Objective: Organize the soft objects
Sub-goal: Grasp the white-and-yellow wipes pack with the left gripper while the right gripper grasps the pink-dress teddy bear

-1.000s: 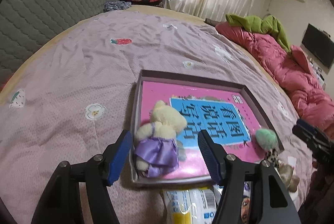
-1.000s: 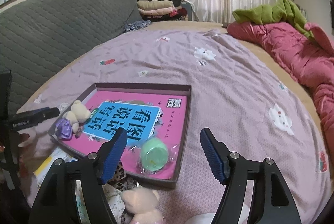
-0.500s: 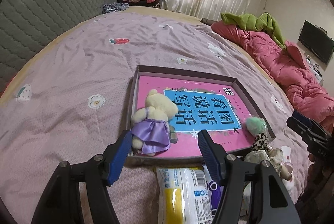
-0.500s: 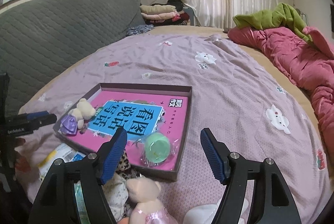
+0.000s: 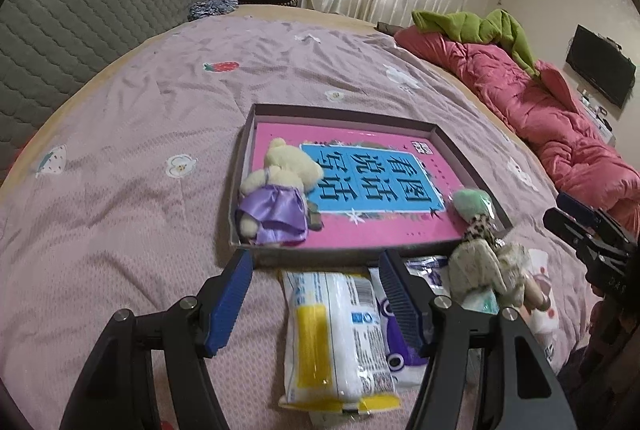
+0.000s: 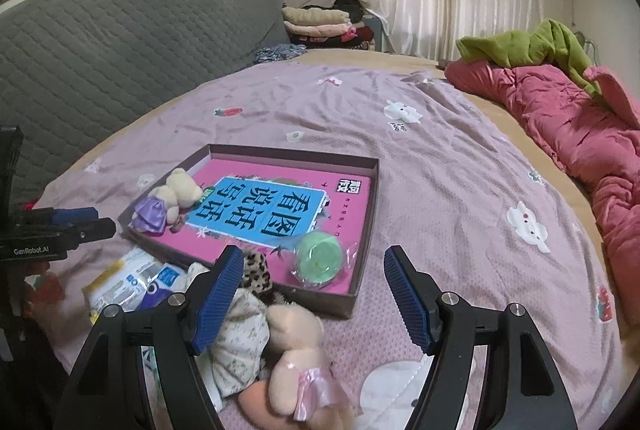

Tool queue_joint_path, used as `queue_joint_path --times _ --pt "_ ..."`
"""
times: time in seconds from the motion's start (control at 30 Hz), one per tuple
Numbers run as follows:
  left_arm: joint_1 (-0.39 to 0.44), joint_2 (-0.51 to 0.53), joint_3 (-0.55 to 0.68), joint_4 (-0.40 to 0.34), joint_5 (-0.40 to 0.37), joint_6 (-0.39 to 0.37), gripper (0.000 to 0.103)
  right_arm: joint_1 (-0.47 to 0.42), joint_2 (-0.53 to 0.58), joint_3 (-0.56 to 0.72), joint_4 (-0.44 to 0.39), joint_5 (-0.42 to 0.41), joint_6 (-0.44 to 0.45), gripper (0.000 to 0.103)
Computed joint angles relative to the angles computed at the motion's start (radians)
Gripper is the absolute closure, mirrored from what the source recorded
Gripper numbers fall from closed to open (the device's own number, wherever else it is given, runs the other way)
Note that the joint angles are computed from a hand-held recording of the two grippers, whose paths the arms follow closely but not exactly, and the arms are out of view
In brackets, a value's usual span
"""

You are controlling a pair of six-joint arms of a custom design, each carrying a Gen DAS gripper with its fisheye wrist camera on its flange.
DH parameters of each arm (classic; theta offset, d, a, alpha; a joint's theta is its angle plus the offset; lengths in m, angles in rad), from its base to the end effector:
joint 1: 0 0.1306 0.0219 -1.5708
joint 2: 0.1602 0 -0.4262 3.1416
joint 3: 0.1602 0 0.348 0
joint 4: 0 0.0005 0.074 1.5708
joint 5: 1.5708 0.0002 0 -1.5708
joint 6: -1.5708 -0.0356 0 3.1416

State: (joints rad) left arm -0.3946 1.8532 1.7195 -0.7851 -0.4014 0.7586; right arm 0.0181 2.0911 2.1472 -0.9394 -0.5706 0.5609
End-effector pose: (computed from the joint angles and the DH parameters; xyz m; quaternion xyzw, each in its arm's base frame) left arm 0.5719 -0.2237 0.3844 -0.2308 0.9014 -0.0128 0.3660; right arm 0.7029 0.0315 0.4009 -0.3488 0.8388 0.1686 0.3826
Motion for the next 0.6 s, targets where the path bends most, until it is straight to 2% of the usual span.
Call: queue_joint_path --times 0.37,0.5,0.6 --pt "-0.034 -0.003 -0.004 -0.046 0.002 0.017 0.037 -0.025 -0.048 -0.065 -0.033 -0.003 0.037 0.029" --pt "-0.046 -0.004 -0.008 -0.059 0.009 0.024 0.037 -0.035 -0.051 -0.075 -0.064 0.048 0.057 0.029" --pt "-0.052 -0.007 -0.014 -0.057 0.022 0.032 0.037 -0.038 -0.029 -0.045 -0.132 0.070 0.063 0.029"
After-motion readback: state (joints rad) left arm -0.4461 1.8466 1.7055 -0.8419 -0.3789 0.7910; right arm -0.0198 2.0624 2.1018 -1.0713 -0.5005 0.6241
